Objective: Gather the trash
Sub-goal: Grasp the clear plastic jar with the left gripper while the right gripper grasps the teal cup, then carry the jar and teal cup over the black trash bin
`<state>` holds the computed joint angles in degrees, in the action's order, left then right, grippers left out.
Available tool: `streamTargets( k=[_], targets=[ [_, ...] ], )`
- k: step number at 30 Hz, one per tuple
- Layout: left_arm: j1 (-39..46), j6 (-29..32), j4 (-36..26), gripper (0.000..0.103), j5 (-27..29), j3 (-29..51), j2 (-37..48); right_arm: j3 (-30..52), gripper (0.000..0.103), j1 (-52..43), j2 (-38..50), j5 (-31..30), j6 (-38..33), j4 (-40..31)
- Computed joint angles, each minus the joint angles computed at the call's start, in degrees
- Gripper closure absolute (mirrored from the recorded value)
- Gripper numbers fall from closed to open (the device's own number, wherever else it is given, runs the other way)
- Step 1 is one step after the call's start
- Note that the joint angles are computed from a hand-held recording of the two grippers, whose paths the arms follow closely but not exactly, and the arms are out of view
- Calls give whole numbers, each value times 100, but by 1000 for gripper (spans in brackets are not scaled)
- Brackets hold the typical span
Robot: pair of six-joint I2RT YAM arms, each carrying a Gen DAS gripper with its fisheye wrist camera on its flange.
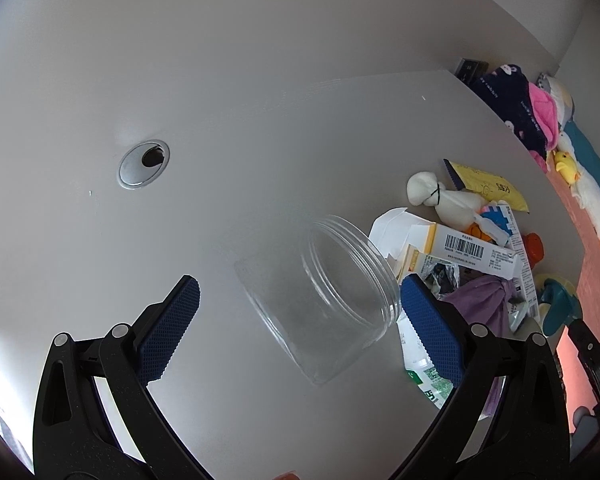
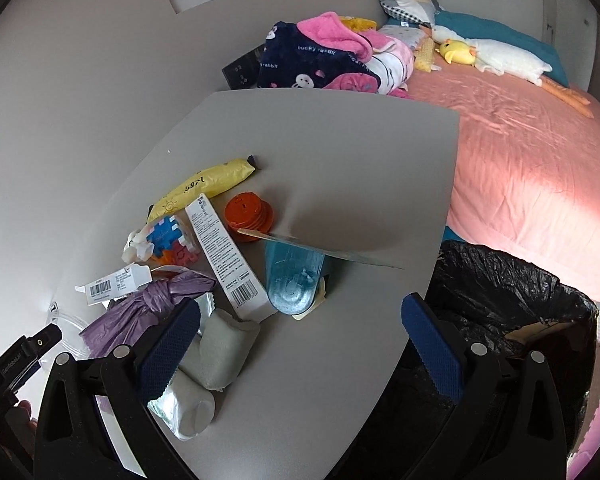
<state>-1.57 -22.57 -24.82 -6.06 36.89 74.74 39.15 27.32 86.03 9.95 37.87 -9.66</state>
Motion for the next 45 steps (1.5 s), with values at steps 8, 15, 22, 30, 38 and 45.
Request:
streamTargets(
  k=[8, 15, 22, 30, 38, 45],
  targets=[
    [133, -55, 141, 6, 24, 158, 618, 339, 4, -145, 895, 11, 91, 379],
    [643, -144, 215, 6, 662, 62, 827, 526, 17, -220, 1373, 25, 86, 533],
    [788, -139, 139, 17, 910, -75, 957, 742, 53, -303, 1607, -138, -112, 408],
    [905, 74, 216, 20, 963, -369, 486, 402, 59, -296, 1339, -293, -190, 755],
    [899, 270, -303, 20, 974, -381, -524, 149, 59, -276, 497, -130, -288, 517],
    [404, 292, -868, 20, 808, -331, -1455, -235, 59, -385, -473, -118, -373, 159]
  ],
)
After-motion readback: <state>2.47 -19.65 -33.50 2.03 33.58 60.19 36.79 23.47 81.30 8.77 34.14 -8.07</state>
